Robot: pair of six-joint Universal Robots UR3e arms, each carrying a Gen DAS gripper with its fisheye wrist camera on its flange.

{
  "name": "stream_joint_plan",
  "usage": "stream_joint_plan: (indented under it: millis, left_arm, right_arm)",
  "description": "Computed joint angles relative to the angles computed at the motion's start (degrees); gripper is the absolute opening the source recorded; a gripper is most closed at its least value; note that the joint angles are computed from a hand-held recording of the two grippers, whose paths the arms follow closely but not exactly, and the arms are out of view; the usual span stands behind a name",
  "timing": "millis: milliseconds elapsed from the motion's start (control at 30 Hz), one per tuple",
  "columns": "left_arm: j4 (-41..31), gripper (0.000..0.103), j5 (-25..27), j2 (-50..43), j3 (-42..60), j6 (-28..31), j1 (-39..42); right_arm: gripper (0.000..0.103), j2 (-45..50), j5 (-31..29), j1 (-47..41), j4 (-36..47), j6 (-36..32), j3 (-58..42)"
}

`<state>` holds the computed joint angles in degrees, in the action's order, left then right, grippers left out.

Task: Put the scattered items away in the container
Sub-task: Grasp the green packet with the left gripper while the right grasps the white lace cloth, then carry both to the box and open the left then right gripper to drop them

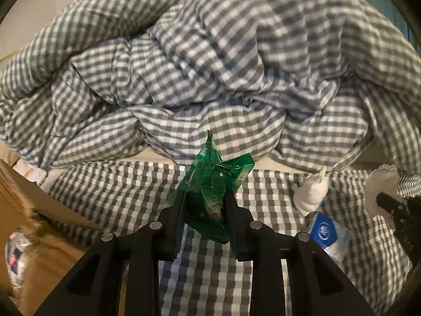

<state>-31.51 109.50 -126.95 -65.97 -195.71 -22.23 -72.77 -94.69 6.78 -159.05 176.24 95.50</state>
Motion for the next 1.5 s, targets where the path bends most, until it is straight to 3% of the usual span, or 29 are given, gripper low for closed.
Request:
stream_joint_plan:
  millis: [267, 533, 900, 1100, 1200, 1367, 1500]
  left_arm:
    - [-3.93, 0.028, 3.23, 9.43, -3.34, -2.52, -3.11]
    - [-9.8, 0.028, 8.63, 25.15, -11.05, -5.79, -7.01]
    - [-21.02, 0.028, 19.65, 45.69, -21.08, -11.36, -15.73]
    - [-24.83, 0.029, 21.62, 53.63, -25.22, -12.2, -15.91]
    - [-25.8, 0.029, 20.88, 57.71, -28.68, -10.69, -12.67]
    - [-25.53, 0.029, 13.92, 65.93, -36.16, -5.56, -1.2]
    - [-25.53, 0.029, 3.81, 73.46, -42.35, 2.31, 12.99]
  right_arm:
    - [0.01, -11.59, 1.13, 1.23, 4.24, 1.03, 1.45]
    - [0.01, -25.03, -0.25, 5.53, 10.4, 3.54, 4.22]
    - [0.01, -32.46, -13.99, 24.77, 15.73, 5.57, 3.56]
    - [0.01, -31.09, -18.55, 33.48, 17.99, 8.21, -0.44]
    - [0.01, -28.71, -18.35, 35.84, 18.08, 9.62, -2.9]
    - [0.01, -22.88, -17.73, 38.84, 16.21, 10.07, -6.54]
    - [0.01, -15.68, -16.4, 40.99, 15.47, 9.92, -12.06]
